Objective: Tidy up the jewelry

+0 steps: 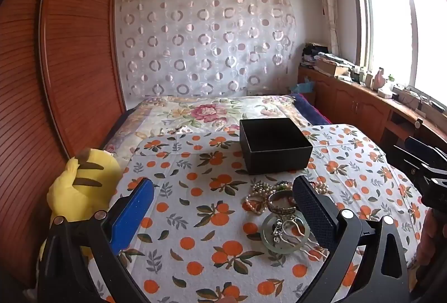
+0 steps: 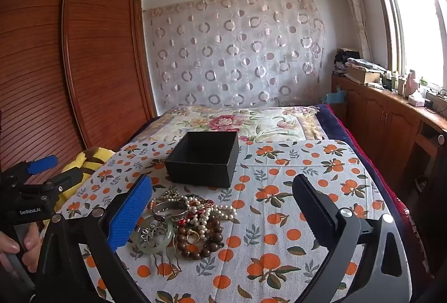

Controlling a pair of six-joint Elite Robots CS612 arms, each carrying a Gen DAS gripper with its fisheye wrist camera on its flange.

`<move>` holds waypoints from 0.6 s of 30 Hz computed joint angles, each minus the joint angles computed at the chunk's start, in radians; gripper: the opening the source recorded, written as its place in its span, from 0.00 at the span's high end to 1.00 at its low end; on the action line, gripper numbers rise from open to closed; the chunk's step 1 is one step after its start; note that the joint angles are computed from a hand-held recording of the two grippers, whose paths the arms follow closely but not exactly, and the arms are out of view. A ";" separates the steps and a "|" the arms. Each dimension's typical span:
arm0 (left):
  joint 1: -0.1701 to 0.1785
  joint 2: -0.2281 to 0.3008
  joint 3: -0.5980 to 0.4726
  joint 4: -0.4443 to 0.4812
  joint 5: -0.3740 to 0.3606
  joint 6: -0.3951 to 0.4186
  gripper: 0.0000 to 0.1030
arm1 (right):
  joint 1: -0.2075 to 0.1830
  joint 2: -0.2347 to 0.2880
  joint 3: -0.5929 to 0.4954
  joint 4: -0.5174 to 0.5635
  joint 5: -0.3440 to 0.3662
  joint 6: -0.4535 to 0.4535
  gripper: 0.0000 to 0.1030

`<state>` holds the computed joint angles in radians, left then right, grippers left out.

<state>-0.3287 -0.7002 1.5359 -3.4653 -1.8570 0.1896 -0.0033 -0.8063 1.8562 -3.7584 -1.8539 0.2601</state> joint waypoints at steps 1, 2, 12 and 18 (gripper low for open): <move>0.000 0.000 0.000 -0.001 -0.001 0.003 0.06 | 0.000 0.000 0.000 0.000 0.001 -0.001 0.02; 0.000 0.000 0.000 0.001 -0.003 0.002 0.06 | -0.001 0.001 0.000 -0.001 0.003 -0.001 0.02; 0.000 0.001 0.000 -0.002 -0.003 0.002 0.06 | -0.001 0.001 0.001 0.000 0.003 0.000 0.02; 0.000 0.002 -0.001 -0.003 -0.005 0.000 0.06 | -0.001 -0.002 0.002 0.004 0.005 0.000 0.02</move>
<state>-0.3288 -0.6985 1.5349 -3.4687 -1.8623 0.1893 -0.0046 -0.8087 1.8582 -3.7547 -1.8490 0.2605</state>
